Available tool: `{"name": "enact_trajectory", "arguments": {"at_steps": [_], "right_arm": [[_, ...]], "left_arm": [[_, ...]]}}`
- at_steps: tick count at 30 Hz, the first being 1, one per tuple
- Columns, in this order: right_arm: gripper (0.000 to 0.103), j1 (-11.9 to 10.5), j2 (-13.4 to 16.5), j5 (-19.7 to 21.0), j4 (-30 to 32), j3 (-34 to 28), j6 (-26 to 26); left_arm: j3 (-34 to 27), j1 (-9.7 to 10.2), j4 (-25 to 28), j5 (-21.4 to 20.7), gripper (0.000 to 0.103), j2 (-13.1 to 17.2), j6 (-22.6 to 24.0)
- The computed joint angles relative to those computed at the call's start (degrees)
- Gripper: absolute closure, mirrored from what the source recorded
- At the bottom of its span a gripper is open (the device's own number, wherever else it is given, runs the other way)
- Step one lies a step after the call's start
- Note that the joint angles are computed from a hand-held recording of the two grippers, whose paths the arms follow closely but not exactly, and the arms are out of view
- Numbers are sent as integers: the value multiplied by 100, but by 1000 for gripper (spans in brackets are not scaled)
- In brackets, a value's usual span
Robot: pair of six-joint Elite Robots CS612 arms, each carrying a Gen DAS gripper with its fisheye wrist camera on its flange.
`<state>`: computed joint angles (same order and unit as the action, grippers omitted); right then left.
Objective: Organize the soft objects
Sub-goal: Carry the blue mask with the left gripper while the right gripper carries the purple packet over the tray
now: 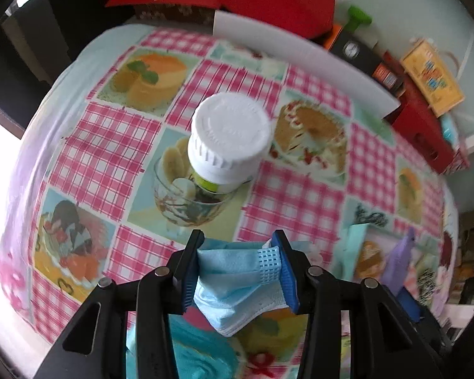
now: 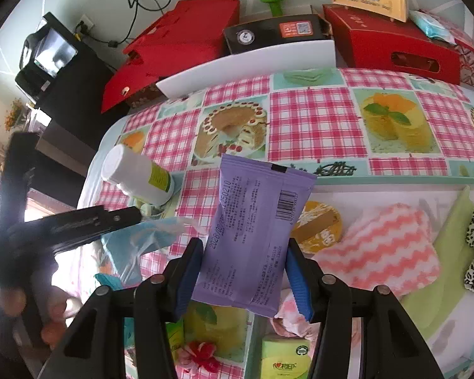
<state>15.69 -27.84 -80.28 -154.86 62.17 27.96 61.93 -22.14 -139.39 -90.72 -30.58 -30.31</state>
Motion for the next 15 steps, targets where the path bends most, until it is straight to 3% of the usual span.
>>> {"name": "enact_trajectory", "arguments": {"at_steps": [7,15], "right_arm": [[48,-80,-166,-168,-347,290,219],[48,-205,-397,-549,-742,698,575]], "left_arm": [[501,-113,-1020,-147,58,-219,-23],[791,-228,-1585,-337,58,-376,247]]}}
